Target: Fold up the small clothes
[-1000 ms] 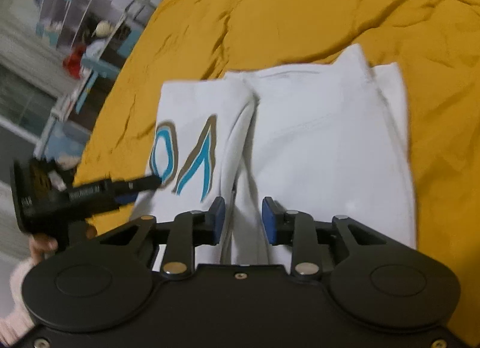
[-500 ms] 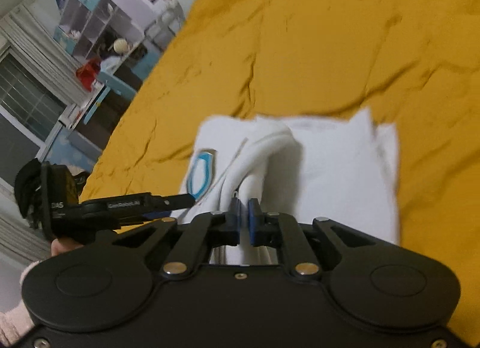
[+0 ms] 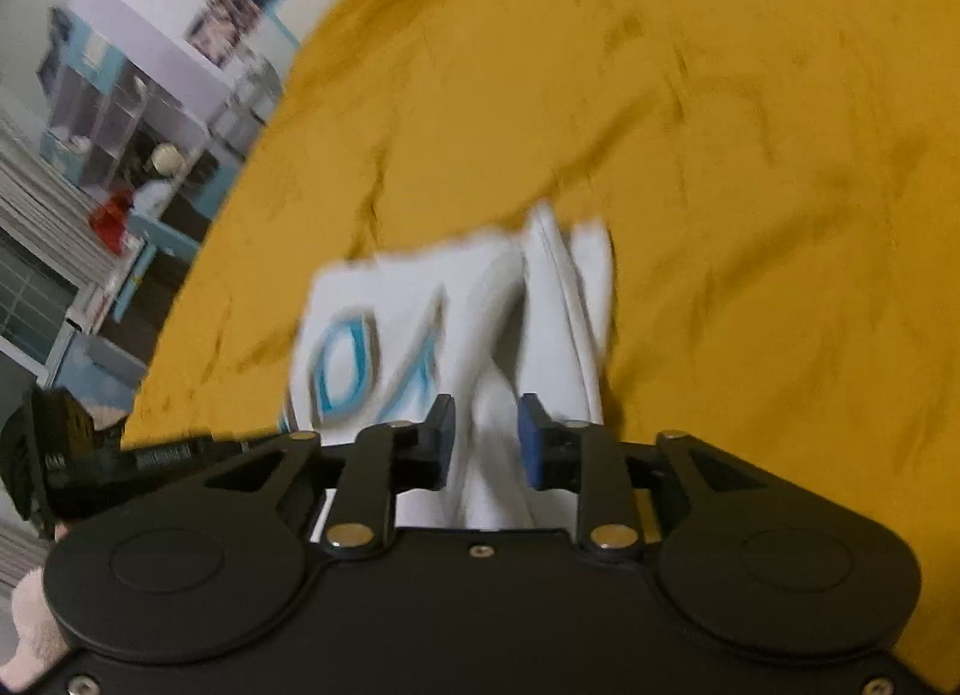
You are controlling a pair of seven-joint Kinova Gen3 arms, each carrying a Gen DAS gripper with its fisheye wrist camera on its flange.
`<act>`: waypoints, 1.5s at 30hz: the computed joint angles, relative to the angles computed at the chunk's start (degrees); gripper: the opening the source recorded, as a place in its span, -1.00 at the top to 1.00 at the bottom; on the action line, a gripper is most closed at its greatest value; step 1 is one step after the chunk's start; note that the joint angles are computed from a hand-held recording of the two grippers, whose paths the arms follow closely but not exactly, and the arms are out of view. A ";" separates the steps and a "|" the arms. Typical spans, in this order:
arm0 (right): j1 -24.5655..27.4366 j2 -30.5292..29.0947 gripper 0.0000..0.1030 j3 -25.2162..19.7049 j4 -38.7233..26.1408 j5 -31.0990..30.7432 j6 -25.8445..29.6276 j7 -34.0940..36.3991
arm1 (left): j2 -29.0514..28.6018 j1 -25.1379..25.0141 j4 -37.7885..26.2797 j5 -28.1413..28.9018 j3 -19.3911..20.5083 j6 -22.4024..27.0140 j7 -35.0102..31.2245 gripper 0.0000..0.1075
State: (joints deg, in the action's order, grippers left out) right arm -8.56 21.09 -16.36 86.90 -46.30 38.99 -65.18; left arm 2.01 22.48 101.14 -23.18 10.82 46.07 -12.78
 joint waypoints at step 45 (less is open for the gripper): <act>5.82 -3.66 0.51 -4.06 1.08 3.06 7.01 1.05 | -4.73 5.35 0.86 -5.90 2.50 5.79 1.95 -0.27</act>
